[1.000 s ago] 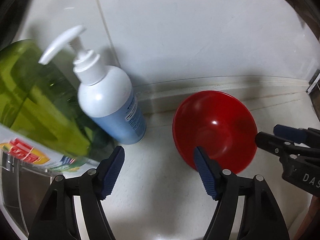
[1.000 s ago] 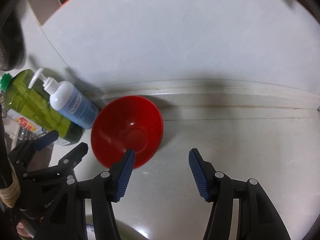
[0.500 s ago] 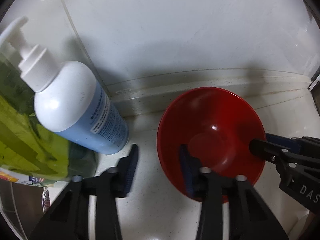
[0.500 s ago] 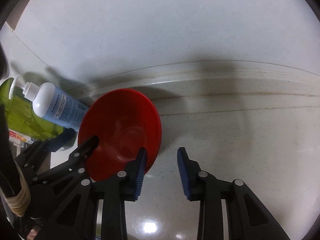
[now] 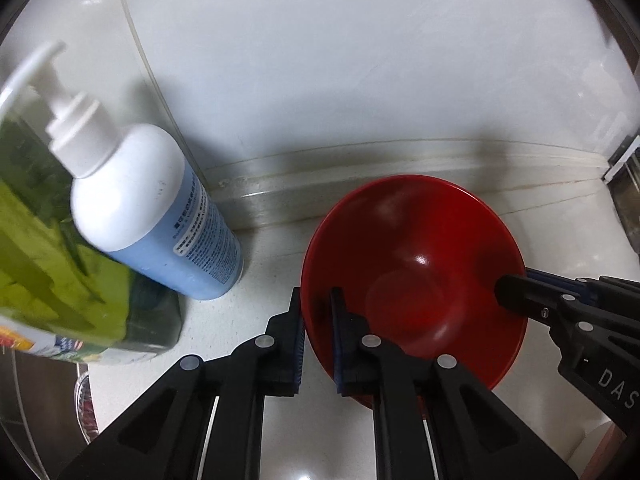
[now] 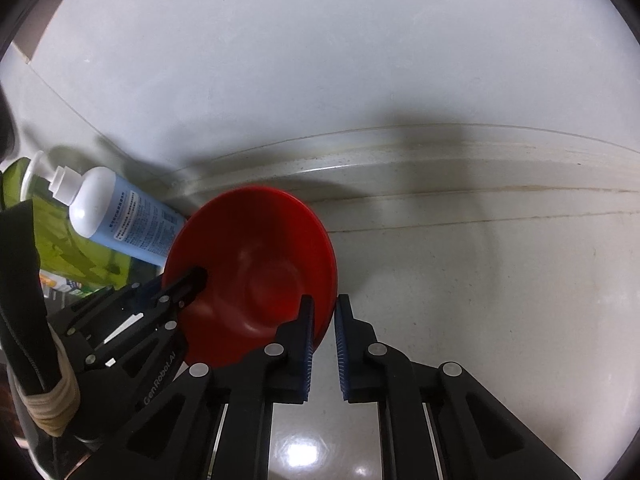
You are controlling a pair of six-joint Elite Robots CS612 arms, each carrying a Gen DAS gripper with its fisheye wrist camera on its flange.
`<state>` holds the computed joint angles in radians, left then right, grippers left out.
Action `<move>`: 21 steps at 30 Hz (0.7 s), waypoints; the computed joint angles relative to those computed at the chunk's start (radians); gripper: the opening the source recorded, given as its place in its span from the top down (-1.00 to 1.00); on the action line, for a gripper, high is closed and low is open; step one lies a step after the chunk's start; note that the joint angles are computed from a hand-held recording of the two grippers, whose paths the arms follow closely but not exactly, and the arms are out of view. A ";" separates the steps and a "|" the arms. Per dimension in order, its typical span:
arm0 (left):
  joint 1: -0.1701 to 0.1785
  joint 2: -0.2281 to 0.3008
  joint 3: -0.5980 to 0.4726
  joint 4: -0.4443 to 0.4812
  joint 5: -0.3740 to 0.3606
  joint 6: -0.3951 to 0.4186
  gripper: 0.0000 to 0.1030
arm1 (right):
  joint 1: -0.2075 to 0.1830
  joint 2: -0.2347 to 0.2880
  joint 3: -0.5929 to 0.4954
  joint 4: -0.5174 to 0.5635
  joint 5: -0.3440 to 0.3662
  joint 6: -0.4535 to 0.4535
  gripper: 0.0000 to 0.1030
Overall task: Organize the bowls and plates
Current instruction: 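Lift the red bowl with both grippers and carry it over the nested bowls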
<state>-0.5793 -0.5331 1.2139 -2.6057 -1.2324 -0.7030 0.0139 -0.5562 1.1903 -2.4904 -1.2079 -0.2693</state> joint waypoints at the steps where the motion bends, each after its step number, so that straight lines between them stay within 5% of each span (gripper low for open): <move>1: -0.003 -0.007 0.010 -0.011 0.000 0.001 0.75 | -0.002 -0.008 0.012 -0.011 0.002 0.003 0.78; 21: -0.095 -0.132 0.186 -0.229 -0.025 0.057 0.74 | -0.057 -0.193 0.317 -0.266 0.000 0.008 0.78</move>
<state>-0.6745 -0.6655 1.3999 -2.8347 -1.2570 -0.6459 -0.0429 -0.7496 1.5068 -2.7564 -1.2077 -0.2618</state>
